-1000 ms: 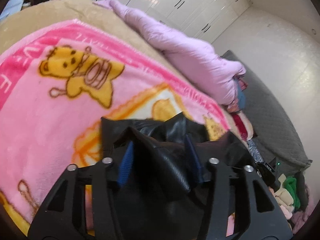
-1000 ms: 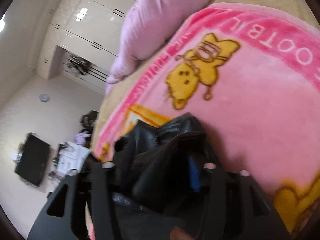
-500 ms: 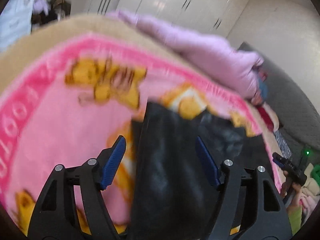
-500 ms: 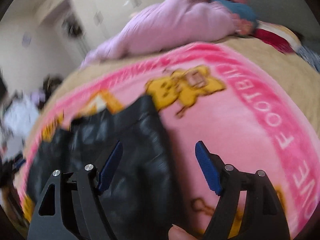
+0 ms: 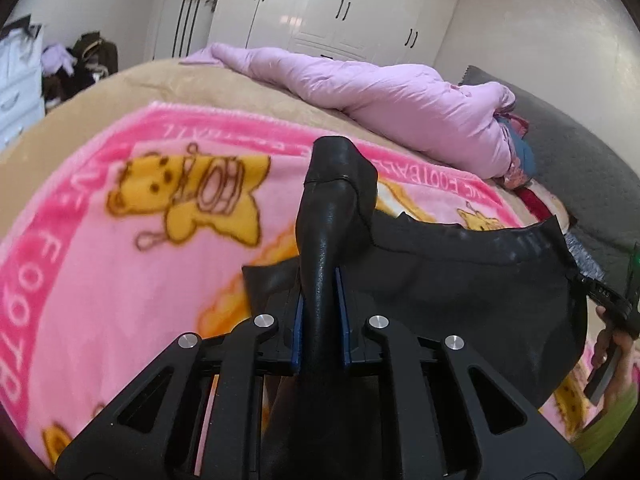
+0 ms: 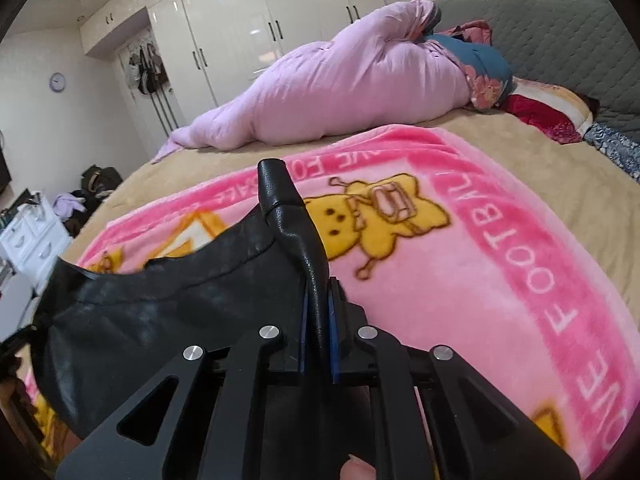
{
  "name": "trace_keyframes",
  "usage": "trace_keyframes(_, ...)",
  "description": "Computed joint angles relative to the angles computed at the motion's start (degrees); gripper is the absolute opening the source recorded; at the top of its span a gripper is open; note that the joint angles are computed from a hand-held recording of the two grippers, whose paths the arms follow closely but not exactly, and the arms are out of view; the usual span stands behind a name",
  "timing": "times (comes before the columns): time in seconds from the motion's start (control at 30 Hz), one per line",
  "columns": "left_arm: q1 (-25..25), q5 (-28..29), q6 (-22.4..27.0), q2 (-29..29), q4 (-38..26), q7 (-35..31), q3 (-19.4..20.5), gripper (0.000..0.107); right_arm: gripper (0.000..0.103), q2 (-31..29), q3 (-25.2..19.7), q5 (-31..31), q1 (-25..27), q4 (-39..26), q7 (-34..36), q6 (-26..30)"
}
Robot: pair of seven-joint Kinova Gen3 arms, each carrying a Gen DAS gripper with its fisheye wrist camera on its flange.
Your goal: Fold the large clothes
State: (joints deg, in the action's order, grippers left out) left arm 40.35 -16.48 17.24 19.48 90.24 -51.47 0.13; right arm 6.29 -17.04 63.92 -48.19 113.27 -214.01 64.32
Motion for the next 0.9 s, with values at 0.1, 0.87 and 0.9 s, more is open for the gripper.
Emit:
trace_keyframes(0.1, 3.11, -3.44, 5.26, 3.68, -4.09, 1.86, -2.62, 0.011, 0.008, 0.94, 1.45, -2.53, 2.45, 0.63, 0.15, -4.75)
trace_keyframes(0.87, 4.87, -8.59, 11.42, 3.87, -4.43, 10.58, -2.27, 0.056, 0.058, 2.46, 2.65, -11.63, 0.48, -0.62, -2.89, -2.21)
trace_keyframes(0.9, 5.13, -9.28, 11.48, 3.61, -4.25, 11.25, -2.24, 0.058, 0.060, 2.47, 2.29, -11.22, -0.20, -0.96, -3.07, -0.96)
